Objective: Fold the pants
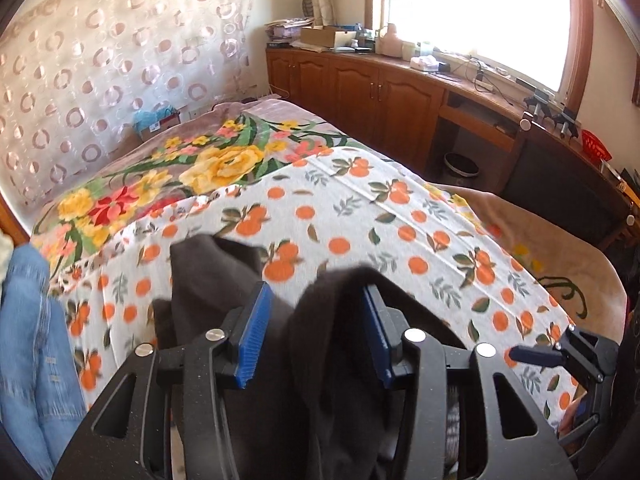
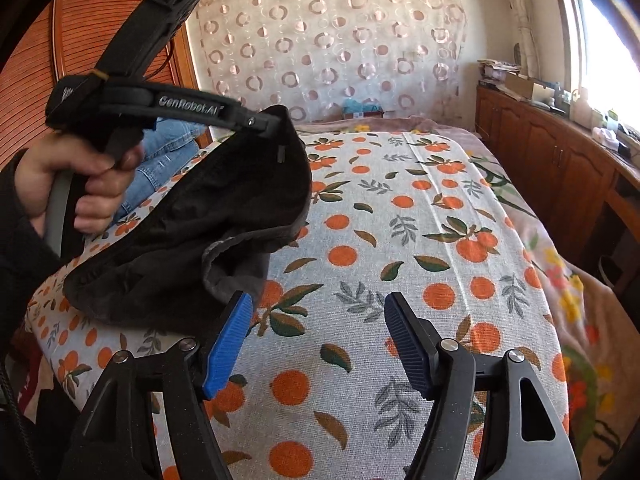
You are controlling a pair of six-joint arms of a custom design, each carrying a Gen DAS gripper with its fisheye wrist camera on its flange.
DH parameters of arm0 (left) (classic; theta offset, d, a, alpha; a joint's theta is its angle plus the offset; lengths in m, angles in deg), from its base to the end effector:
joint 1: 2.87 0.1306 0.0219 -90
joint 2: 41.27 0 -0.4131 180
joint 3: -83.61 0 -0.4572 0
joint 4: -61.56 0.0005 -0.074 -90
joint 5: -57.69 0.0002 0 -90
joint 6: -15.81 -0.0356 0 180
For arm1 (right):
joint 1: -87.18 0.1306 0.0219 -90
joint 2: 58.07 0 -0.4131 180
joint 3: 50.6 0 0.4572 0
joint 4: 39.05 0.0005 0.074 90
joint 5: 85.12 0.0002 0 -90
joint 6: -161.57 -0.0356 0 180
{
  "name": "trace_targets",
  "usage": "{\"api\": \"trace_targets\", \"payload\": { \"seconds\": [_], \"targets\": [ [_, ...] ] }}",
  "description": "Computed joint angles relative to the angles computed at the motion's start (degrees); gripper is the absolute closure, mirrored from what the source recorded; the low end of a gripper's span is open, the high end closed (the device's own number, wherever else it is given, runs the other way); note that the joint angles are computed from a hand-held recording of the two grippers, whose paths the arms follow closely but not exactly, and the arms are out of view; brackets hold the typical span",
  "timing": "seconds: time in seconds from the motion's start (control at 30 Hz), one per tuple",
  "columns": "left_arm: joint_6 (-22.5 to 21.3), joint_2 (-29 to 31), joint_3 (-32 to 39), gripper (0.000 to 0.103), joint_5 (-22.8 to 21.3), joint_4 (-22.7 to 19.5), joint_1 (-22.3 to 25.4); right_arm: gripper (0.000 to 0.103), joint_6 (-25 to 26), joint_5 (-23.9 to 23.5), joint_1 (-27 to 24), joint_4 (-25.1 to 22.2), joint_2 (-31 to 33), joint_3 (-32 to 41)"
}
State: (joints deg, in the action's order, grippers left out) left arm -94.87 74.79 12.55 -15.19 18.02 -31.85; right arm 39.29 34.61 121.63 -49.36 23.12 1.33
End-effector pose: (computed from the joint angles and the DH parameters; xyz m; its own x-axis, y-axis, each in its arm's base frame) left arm 0.6292 -0.3611 0.3614 -0.4118 0.6139 -0.6735 0.8249 0.5652 0.0109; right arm 0.3717 0.2329 0.2484 -0.5381 0.1933 -0.8204 0.1317 0.9807 0.1446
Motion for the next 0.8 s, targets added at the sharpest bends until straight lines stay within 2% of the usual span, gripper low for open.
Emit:
{"api": "trace_targets", "payload": {
  "seconds": [0.03, 0.1, 0.13, 0.27, 0.4, 0.53, 0.8],
  "targets": [
    [-0.5, 0.5, 0.8, 0.070, -0.1, -0.6, -0.1, 0.032, -0.1, 0.0, 0.0, -0.1, 0.1, 0.1],
    [-1.1, 1.1, 1.8, 0.090, 0.2, -1.4, -0.1, 0.032, -0.1, 0.5, 0.1, -0.5, 0.4, 0.4],
    [-1.4, 0.9, 1.7, 0.094, 0.6, -1.9, 0.1, 0.032, -0.3, 0.6, 0.2, -0.8, 0.5, 0.6],
    [-2.0, -1.8, -1.7, 0.098, 1.0, 0.5, 1.0, 0.032, -0.6, 1.6, 0.5, -2.0, 0.9, 1.2],
    [0.0, -5.3, -5.1, 0.099, 1.4, 4.0, 3.2, 0.032, -1.7, 2.2, 1.2, -2.9, 1.1, 1.8],
    [2.1, -9.3, -8.8, 0.099, 2.2, 7.4, 6.6, 0.032, -2.7, 2.7, 2.5, -3.4, 1.4, 2.3],
    [3.5, -16.8, -16.2, 0.099, 3.4, 12.2, 12.5, 0.032, -3.2, 2.9, 5.7, -3.0, 3.0, 4.4]
  ]
}}
